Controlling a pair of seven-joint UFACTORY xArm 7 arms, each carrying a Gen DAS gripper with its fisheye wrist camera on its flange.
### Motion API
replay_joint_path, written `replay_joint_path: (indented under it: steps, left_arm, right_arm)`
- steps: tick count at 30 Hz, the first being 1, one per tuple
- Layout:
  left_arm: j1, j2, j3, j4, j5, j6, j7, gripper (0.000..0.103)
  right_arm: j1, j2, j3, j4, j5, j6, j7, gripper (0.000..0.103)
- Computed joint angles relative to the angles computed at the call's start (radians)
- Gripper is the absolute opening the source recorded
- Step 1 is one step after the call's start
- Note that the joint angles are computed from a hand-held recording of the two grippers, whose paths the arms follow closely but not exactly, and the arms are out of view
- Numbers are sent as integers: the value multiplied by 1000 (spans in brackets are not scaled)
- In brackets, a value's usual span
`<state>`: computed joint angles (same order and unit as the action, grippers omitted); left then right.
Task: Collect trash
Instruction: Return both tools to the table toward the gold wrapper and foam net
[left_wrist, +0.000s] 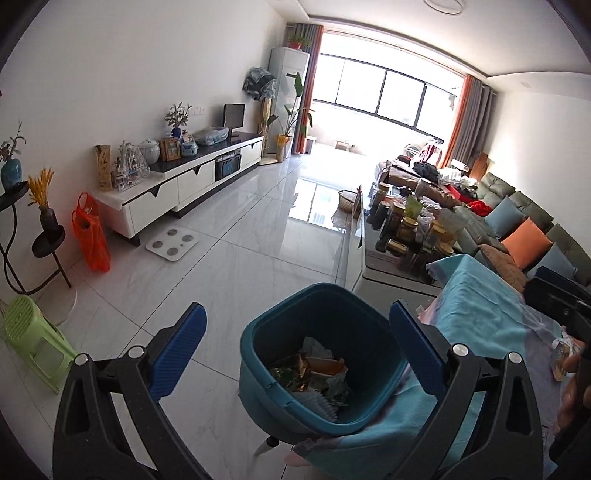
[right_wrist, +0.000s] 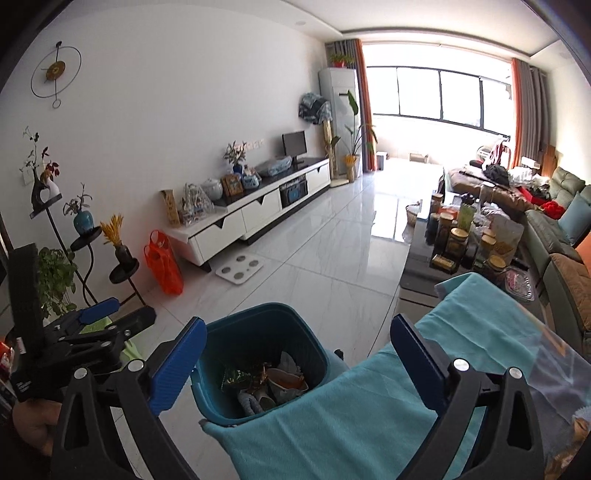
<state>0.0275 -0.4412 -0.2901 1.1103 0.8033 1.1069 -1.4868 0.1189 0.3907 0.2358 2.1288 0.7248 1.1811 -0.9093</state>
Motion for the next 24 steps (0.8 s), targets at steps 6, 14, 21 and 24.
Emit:
replay_joint_path:
  steps: [6,14,21,24]
  left_arm:
    - [-25,66,-32,95,35,5,21,98]
    - [-106,172,-53,235,121,23,37,98]
    - [-208,257,-55,358,212,30,47,98]
    - [-259,306,-52,410,243,32,55,98]
  right_arm:
    - [-85,-100,-25,-100,120,-6,-55,96]
    - [-156,-214,-98,-227,250,-26,-121,96]
    - [-184,-310,-172,-354,323,-64,-173,96]
    - [-191,-349,-210,-407,334,-95,-185,96]
